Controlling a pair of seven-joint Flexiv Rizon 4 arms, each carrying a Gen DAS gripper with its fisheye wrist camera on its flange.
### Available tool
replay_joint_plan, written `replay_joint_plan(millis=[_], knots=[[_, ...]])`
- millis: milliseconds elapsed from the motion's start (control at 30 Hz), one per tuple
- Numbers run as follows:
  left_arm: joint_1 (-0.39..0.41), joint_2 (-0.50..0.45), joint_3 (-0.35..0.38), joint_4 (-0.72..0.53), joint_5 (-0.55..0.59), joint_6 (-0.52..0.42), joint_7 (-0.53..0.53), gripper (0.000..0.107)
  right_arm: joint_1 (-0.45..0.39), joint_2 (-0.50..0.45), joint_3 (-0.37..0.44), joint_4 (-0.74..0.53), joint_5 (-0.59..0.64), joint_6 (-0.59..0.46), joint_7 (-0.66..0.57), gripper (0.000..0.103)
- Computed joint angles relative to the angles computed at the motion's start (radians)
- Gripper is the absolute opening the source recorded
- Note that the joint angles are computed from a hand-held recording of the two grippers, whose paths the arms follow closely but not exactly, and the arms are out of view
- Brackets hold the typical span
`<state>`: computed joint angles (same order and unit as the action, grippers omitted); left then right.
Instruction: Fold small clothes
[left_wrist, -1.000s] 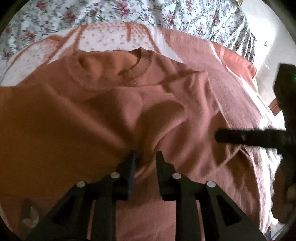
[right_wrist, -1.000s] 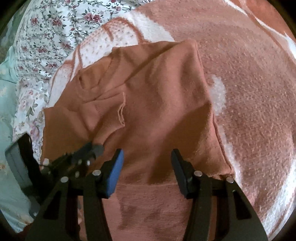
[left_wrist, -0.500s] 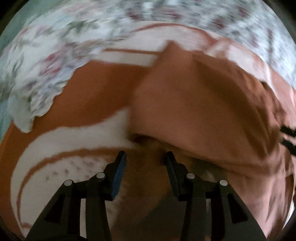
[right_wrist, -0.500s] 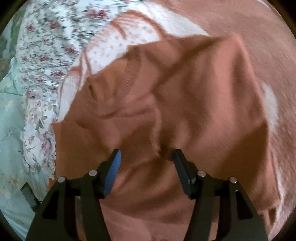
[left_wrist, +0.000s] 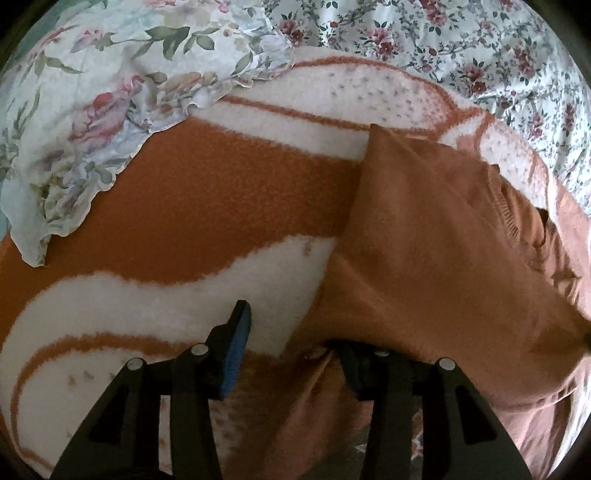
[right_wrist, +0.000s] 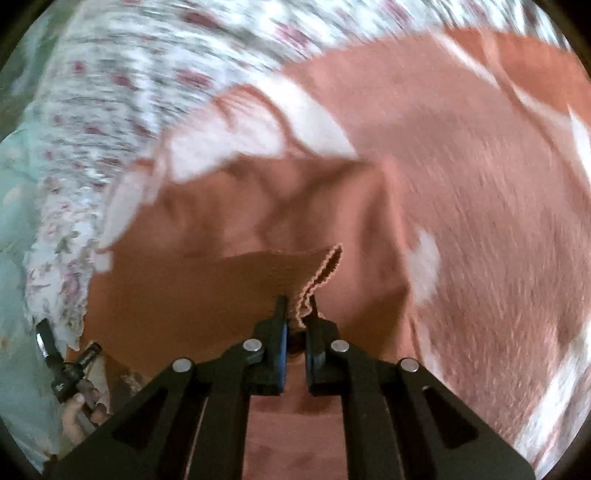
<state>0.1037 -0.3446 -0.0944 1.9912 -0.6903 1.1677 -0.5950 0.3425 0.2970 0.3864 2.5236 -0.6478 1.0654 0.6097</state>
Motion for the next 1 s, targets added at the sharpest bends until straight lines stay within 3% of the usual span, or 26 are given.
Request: replay_joint_plan(millis=[100, 167, 300, 467, 567, 633, 700, 767, 833, 867, 900, 933, 1000], knots=[[0.006, 0.007, -0.004, 0.004, -0.027, -0.001, -0.005, 0.041, 0.007, -0.007, 0.006, 0.004, 0.006, -0.01, 0.003, 0.008], [0.012, -0.002, 0.012, -0.015, -0.02, -0.056, -0.043, 0.041, 0.017, 0.0, 0.016, -0.016, 0.0, -0.069, -0.013, 0.009], [0.028, -0.001, 0.014, -0.018, -0.039, -0.089, -0.036, 0.041, 0.091, -0.042, -0.012, -0.052, 0.199, -0.158, -0.165, 0.012], [0.032, 0.002, 0.02, -0.014, -0.051, -0.101, -0.014, 0.042, 0.109, 0.05, 0.038, -0.065, 0.267, -0.327, -0.099, 0.016], [0.024, 0.002, 0.026, -0.012, -0.045, -0.092, -0.019, 0.042, 0.091, 0.058, 0.039, -0.04, 0.177, -0.22, -0.077, 0.019], [0.02, 0.0, 0.029, -0.015, -0.033, -0.091, -0.029, 0.042, 0.068, -0.014, 0.008, -0.022, 0.084, -0.03, -0.096, 0.025], [0.022, -0.001, 0.034, -0.022, -0.02, -0.105, -0.038, 0.042, 0.068, -0.084, -0.025, -0.021, 0.049, 0.077, -0.097, 0.029], [0.026, 0.0, 0.038, -0.029, -0.003, -0.128, -0.039, 0.042, 0.108, -0.132, -0.019, -0.055, 0.185, -0.013, -0.181, 0.029], [0.031, 0.01, 0.045, -0.028, 0.02, -0.148, -0.017, 0.042, 0.097, -0.103, -0.01, -0.022, 0.175, 0.0, -0.102, 0.03], [0.035, 0.017, 0.048, -0.022, 0.027, -0.158, 0.002, 0.042, 0.11, -0.08, -0.002, -0.03, 0.211, -0.052, -0.108, 0.031], [0.04, 0.026, 0.053, -0.017, 0.039, -0.173, 0.019, 0.04, 0.129, -0.058, 0.008, -0.05, 0.253, -0.133, -0.132, 0.034], [0.046, 0.039, 0.063, -0.011, 0.057, -0.201, 0.04, 0.041, 0.133, -0.037, 0.018, -0.047, 0.252, -0.148, -0.124, 0.041], [0.062, 0.074, 0.079, 0.013, 0.069, -0.256, 0.096, 0.044, 0.13, -0.014, 0.034, -0.03, 0.214, -0.105, -0.096, 0.051]])
